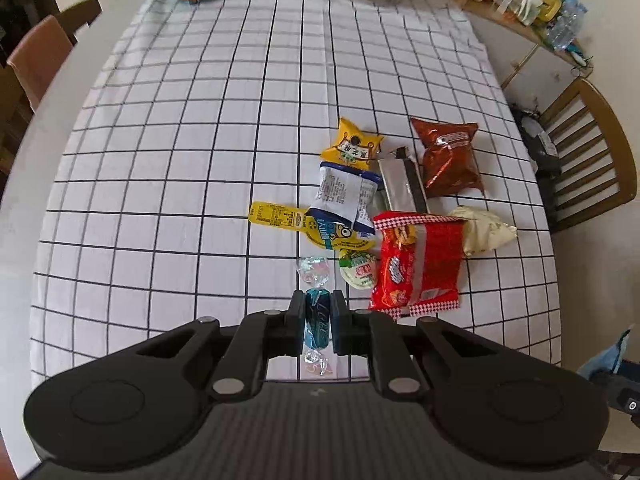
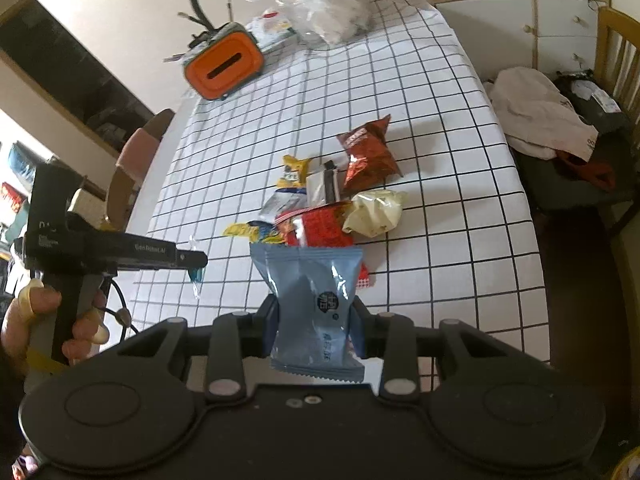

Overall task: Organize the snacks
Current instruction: 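Carry the teal sweet and light blue packet over the white box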

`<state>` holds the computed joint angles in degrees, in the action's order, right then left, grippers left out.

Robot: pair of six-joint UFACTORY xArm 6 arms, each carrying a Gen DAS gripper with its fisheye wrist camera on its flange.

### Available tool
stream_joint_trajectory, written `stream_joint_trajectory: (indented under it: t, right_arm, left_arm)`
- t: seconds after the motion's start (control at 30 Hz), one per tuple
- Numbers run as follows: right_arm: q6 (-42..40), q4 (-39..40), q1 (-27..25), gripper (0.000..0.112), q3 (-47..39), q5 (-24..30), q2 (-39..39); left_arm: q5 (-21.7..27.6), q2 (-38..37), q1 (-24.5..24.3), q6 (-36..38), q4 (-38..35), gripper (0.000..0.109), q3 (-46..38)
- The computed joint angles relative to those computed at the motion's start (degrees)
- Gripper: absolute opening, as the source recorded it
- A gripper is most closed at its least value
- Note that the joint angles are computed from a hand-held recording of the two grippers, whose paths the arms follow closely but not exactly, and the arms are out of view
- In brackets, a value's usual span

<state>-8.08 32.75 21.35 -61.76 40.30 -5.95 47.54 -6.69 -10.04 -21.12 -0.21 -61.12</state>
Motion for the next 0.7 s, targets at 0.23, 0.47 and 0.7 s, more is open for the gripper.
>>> stream_joint_trajectory:
  t: [0.23, 0.47, 0.7]
  right_arm:
    - [-3.98, 1.52, 0.46, 0.035, 2.96, 2.02, -4.2]
    - [-6.69, 1.73, 1.51, 0.035, 6.14, 3.55, -7.36]
    - [-7.95, 0.48, 3.89, 0.035, 9.5, 4.73, -8.54]
  left_arm:
    - [0.59, -8.2, -2.37, -2.16, 1.34, 0.012, 5.66]
    - [1.8, -16.4, -5.53, -5.15, 2.68, 0.012, 11.97]
    - [4.12, -21.6, -9.68, -7.95, 4.44, 0.012, 17.73]
